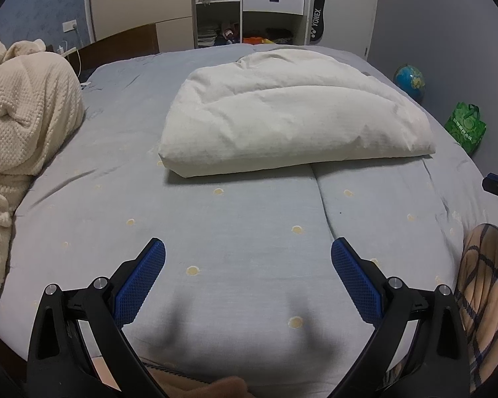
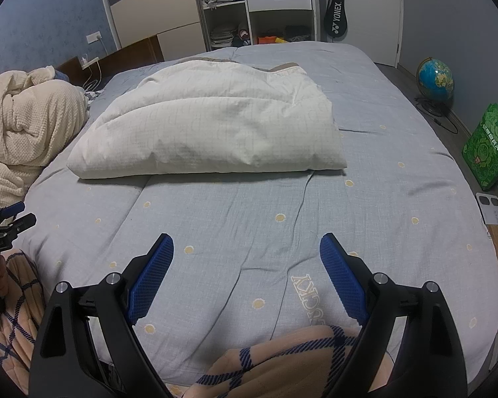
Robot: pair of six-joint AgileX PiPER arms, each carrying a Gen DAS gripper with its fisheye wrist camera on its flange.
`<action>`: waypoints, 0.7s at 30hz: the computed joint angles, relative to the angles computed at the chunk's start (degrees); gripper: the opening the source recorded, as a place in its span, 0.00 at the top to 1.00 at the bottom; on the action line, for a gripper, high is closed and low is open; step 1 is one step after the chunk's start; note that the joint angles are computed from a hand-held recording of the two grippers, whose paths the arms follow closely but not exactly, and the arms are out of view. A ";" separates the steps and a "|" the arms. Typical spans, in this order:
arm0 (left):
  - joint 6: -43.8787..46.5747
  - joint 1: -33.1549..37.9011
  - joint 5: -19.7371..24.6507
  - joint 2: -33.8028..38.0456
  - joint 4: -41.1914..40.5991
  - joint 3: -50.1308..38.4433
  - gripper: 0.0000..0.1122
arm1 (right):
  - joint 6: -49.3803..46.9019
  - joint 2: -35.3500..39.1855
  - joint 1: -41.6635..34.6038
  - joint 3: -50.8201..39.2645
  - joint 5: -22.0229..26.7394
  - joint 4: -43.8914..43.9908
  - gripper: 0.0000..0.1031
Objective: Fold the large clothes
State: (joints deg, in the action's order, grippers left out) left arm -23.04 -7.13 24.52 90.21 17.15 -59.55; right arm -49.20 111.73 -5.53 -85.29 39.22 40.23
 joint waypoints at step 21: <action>-1.10 -0.64 0.50 0.16 1.37 -0.12 0.14 | 1.51 -1.58 0.24 1.07 -3.54 -1.20 0.07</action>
State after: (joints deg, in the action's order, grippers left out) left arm -24.14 -7.77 25.01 90.37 18.52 -59.68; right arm -47.69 110.15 -5.28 -84.21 35.67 39.02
